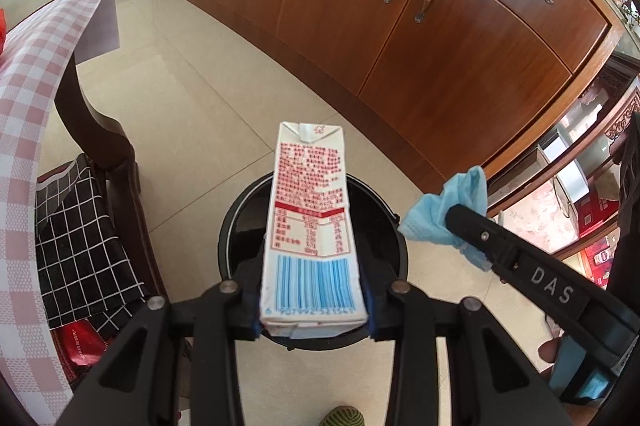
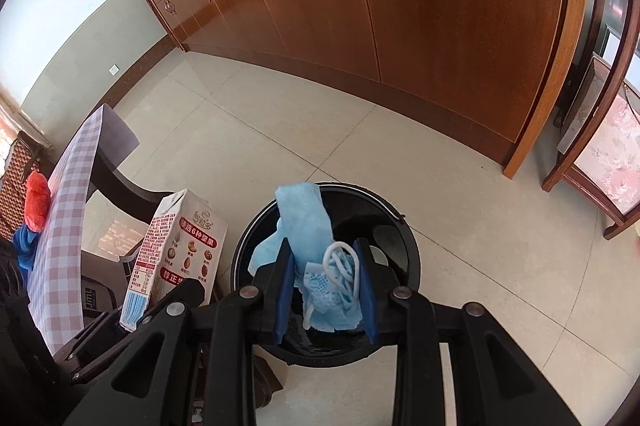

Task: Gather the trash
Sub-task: 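Carry the carton and mask over the black bin and open both grippers, then move both open grippers back toward the table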

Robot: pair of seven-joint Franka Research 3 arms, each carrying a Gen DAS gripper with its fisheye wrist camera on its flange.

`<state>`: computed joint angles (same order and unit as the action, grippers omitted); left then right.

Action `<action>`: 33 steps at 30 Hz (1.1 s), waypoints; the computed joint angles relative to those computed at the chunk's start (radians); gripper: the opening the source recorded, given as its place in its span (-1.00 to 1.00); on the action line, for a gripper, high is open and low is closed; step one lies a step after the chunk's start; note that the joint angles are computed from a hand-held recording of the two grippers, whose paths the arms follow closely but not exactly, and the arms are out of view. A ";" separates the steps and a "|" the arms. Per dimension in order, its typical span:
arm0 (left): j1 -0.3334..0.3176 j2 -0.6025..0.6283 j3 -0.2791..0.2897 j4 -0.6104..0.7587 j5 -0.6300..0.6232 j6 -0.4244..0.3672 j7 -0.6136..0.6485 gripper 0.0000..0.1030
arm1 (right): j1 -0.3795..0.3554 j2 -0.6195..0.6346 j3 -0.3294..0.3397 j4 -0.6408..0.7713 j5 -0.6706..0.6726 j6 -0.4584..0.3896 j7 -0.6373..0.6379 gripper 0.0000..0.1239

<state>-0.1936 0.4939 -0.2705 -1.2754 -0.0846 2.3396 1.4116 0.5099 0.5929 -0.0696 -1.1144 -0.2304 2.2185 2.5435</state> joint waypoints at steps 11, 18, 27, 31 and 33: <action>-0.008 0.005 0.015 0.010 0.033 0.039 -0.073 0.38 | 0.021 -0.035 -0.034 -0.033 -0.068 -0.021 0.115 -0.06; -0.002 -0.052 0.010 -0.051 0.043 0.086 -0.066 0.38 | 0.021 -0.050 -0.011 -0.026 -0.091 -0.047 0.102 -0.06; 0.006 -0.131 0.006 -0.119 0.034 0.119 -0.048 0.38 | 0.021 -0.155 -0.003 -0.175 -0.127 0.047 0.168 0.05; 0.018 -0.162 0.001 -0.139 0.001 0.125 -0.028 0.38 | 0.022 -0.183 0.000 -0.205 -0.162 0.069 0.207 0.09; 0.020 -0.188 0.004 -0.163 0.000 0.140 -0.019 0.38 | 0.018 -0.187 0.008 -0.205 -0.165 0.078 0.211 0.10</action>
<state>-0.1735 0.3061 -0.2661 -1.4380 -0.0846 2.4795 1.3923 0.5275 0.4063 -0.0617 -1.3191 -0.3949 2.2969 2.7549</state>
